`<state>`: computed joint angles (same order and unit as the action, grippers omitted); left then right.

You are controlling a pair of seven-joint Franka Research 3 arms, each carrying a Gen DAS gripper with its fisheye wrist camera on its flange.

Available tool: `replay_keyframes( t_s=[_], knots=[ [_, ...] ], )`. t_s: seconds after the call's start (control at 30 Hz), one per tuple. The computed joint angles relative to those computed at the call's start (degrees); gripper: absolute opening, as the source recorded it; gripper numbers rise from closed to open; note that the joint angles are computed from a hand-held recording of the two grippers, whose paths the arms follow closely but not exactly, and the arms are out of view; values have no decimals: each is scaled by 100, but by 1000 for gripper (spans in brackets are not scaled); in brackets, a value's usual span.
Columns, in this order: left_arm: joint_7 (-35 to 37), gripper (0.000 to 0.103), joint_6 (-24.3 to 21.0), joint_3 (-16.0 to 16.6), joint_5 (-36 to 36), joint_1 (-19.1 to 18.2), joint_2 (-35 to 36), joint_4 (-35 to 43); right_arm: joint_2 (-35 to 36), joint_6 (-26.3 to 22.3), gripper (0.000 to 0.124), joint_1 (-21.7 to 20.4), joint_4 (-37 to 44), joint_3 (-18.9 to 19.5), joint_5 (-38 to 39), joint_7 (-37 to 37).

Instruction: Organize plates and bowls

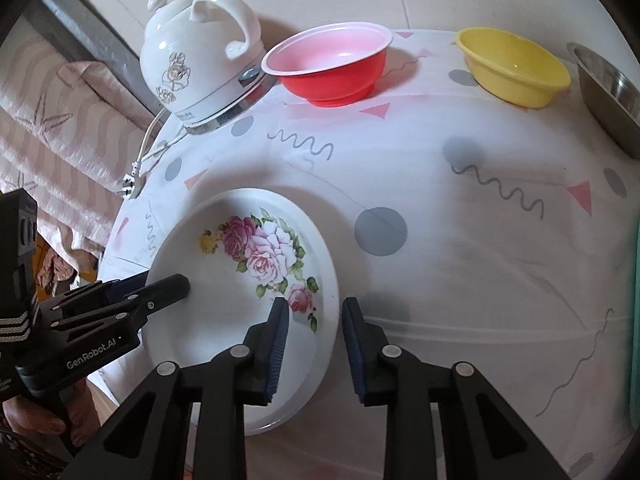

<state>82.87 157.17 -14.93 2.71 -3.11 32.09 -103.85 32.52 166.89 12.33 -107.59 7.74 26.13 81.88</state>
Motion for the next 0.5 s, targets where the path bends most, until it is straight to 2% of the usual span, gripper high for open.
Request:
replay_keyframes(
  t_s=[0.07, 0.23, 0.37, 0.5],
  knots=[
    [-136, 31, 75, 133, 168, -143, -15, -19, 8, -14, 25, 126, 19, -132, -129, 77],
    [-190, 31, 16, 95, 168, -113, 34, 66, 4, 5, 23, 47, 2, -61, -97, 44],
    [-161, 31, -35, 54, 190, -121, 81, 143, -41, 29, 23, 109, -62, -158, -168, 137],
    [-40, 31, -152, -15, 203, -151, 191, 328, -106, 120, 23, -48, -180, -62, -12, 139]
  ],
)
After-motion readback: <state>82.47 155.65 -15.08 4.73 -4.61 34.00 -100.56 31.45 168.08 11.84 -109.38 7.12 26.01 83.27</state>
